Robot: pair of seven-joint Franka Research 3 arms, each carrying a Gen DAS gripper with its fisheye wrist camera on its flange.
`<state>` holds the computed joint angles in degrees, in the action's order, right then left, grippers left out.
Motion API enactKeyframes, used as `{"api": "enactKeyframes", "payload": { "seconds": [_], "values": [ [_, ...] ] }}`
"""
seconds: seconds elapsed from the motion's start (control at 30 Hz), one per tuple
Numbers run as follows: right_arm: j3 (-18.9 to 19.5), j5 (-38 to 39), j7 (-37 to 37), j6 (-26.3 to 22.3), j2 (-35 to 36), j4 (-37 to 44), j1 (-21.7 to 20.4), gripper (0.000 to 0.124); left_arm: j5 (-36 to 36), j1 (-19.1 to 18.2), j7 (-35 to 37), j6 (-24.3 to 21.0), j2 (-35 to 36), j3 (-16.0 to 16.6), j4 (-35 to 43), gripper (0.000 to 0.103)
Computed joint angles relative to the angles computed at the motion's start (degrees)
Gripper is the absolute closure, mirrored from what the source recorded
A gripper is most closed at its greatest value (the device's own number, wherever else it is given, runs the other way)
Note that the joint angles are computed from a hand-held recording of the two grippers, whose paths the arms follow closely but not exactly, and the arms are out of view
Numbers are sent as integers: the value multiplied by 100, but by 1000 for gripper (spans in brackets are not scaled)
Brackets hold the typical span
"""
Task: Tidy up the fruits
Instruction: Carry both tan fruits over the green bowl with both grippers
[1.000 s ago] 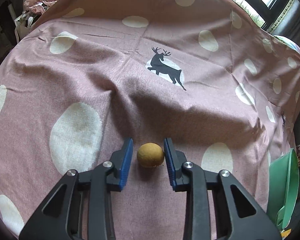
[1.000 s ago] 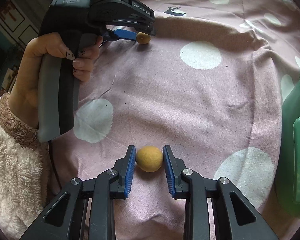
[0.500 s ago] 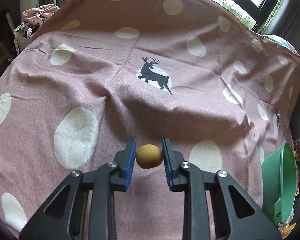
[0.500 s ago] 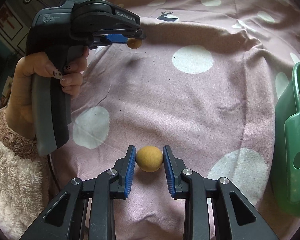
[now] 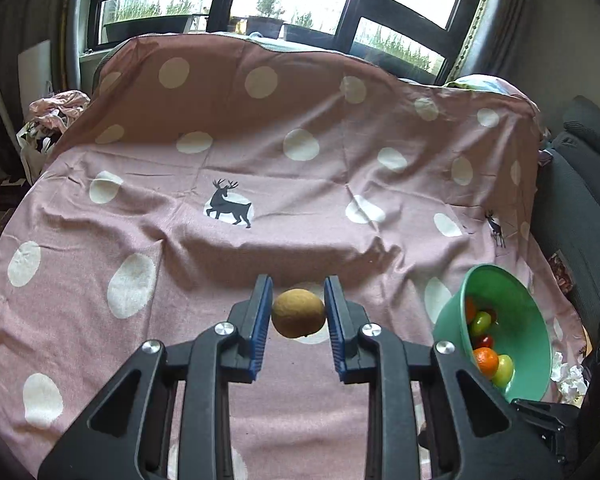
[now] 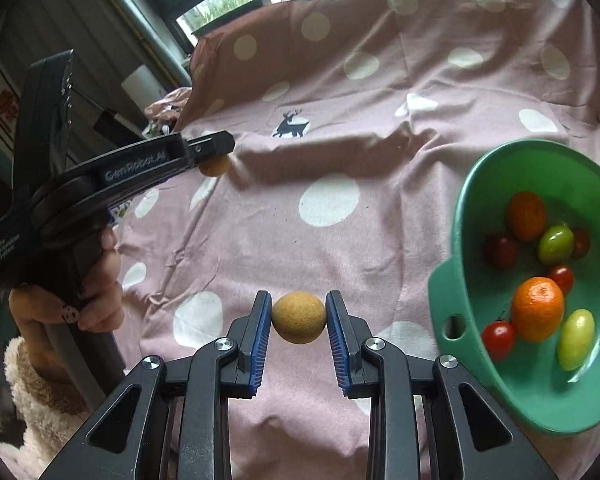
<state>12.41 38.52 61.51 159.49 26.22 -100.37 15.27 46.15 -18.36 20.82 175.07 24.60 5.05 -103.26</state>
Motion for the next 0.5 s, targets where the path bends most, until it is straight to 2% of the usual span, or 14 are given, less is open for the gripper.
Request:
{"api": "enactKeyframes", "payload": {
  "seconds": [0.17, 0.27, 0.37, 0.43, 0.5],
  "values": [
    [244, 768, -496, 500, -303, -376, -337, 94, 790, -555, -675, 230, -178, 419, -32, 77],
    [318, 1238, -726, 695, -334, -402, -491, 94, 1536, -958, -1427, 203, -191, 711, 105, 77],
    [296, 1561, -761, 947, -404, -479, -551, 94, 1842, -933, -1618, 246, -127, 509, 252, 77],
    [350, 1886, -919, 1031, -459, -534, -681, 94, 1835, -782, -1511, 327, -56, 236, 335, 77],
    [235, 1957, -798, 1187, -472, -572, -633, 94, 1725, -689, -1356, 418, 45, 39, 425, 77]
  ]
}}
